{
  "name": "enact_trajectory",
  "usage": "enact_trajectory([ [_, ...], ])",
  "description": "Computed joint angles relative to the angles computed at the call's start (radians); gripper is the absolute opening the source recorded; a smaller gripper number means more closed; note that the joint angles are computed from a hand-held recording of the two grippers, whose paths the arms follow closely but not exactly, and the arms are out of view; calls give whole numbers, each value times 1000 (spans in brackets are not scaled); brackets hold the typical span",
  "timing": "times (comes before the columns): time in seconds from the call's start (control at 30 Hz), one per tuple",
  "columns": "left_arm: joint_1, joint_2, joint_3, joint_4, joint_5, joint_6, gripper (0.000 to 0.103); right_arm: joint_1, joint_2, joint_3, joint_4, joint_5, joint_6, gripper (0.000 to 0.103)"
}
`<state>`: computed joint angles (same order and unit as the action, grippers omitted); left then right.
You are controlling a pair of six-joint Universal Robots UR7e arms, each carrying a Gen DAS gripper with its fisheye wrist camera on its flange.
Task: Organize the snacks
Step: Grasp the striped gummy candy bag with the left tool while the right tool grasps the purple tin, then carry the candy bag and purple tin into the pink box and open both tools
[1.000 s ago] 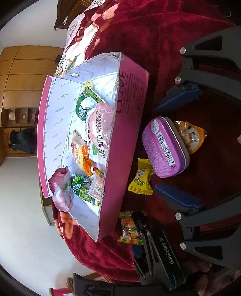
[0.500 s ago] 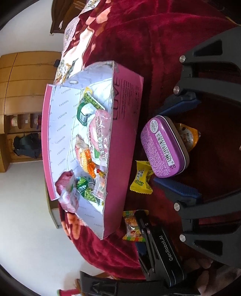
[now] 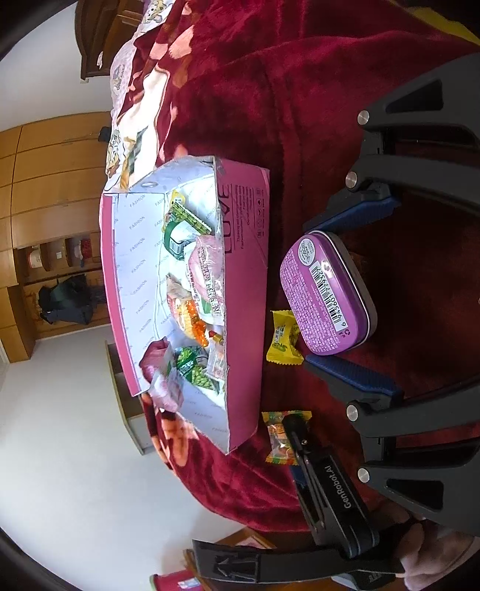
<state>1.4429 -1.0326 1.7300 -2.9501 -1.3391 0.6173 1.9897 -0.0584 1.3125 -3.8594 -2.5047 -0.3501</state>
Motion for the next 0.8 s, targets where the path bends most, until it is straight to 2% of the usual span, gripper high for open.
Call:
enact_trajectory([
  [0.43,-23,-67,42,-6,-51,9,41,21,-13,30,-8,25,37,66],
  [0.8,-47,-56,6,-4,-54,-4,41,25,-21,51,-9,51,54,66],
])
